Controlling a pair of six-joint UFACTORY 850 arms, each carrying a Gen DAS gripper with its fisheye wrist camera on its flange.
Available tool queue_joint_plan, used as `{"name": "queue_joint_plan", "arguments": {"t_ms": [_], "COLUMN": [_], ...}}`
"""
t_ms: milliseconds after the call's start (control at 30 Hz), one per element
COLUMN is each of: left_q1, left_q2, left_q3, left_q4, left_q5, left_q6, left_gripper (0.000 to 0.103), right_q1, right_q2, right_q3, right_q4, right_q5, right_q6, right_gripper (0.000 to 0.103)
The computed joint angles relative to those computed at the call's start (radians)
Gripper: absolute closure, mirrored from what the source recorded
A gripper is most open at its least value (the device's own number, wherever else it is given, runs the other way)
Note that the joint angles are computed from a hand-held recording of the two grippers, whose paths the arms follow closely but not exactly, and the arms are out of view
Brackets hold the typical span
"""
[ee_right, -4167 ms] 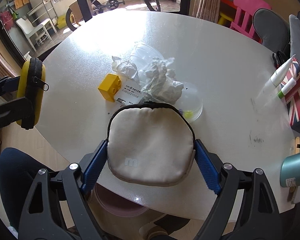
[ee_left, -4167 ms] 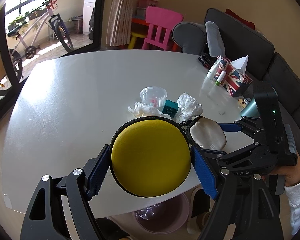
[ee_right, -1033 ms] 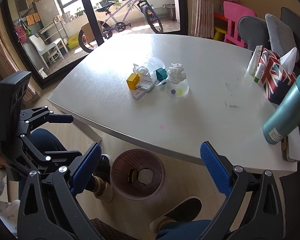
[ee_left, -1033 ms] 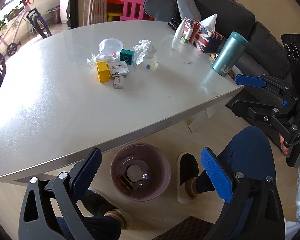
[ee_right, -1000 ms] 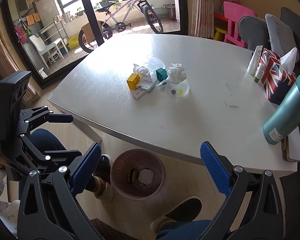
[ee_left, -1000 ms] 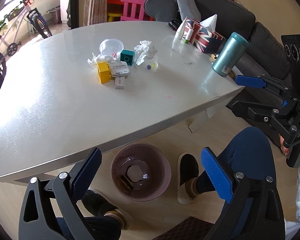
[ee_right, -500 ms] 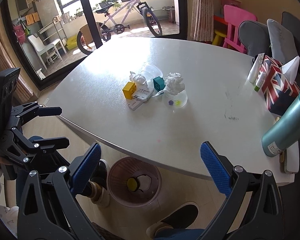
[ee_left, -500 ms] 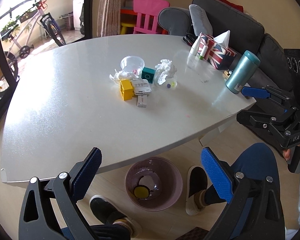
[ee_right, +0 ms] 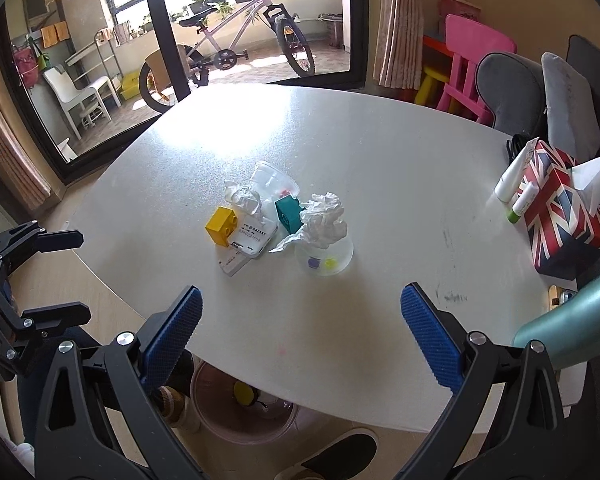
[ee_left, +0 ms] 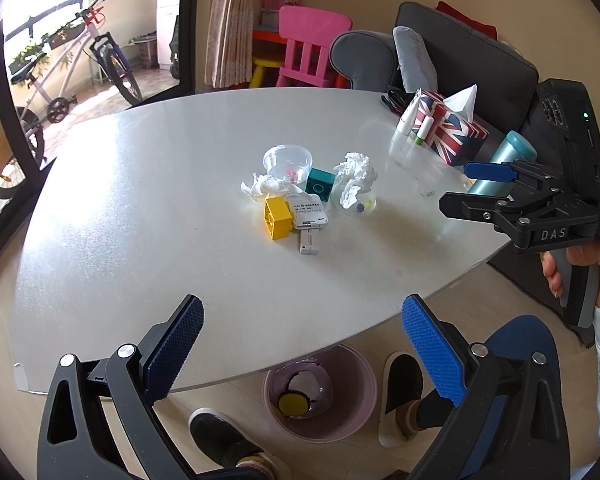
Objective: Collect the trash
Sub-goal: 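Reach the right gripper to the crumpled white tissue and grasp it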
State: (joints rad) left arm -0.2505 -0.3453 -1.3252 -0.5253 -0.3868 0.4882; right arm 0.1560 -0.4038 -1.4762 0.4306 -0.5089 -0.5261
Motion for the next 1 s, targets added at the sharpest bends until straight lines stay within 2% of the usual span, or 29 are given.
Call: {"name": "queue_joint_plan", "arguments": {"t_ms": [467, 700, 767, 833, 900, 967, 1000], "left_q1": [0.015, 0.025, 0.027, 0.03, 0.031, 0.03, 0.031], "left_q2": [-0.022, -0.028, -0.029, -0.032, -0.035, -0.037, -0.038], "left_q3": [-0.027, -0.034, -0.035, -0.036, -0.037, -0.037, -0.039], "left_q4": [0.008, -0.002, -0.004, -0.008, -0.011, -0.011, -0.011], "left_q5": [-0.016, -0.021, -0.022, -0.024, -0.026, -0.028, -0.03], "left_q6": [-0.018, -0.012, -0.013, -0.009, -0.006, -0.006, -0.006], "left_gripper": [0.007, 0.007, 0.007, 0.007, 0.007, 0.007, 0.007], "right_q1": [0.019, 0.022, 0.023, 0.026, 0.026, 0.026, 0.027], "right_q2": [-0.245, -0.318, -0.329, -0.34, -0.351, -0.357, -0.361], "right_q3": [-0.296, -0.385, -0.396, -0.408, -0.423, -0.43, -0.434], "right_q4": [-0.156, -0.175, -0.182, -0.197, -0.201, -0.201, -0.21], "right_q5": [-0.143, -0.181, -0.182, -0.187, -0.191, -0.193, -0.195], "right_q6": [0.112, 0.126, 0.133, 0.142, 0.138, 0.131, 0.136], "right_gripper": [0.005, 0.006, 0.009, 0.021, 0.027, 0.037, 0.046]}}
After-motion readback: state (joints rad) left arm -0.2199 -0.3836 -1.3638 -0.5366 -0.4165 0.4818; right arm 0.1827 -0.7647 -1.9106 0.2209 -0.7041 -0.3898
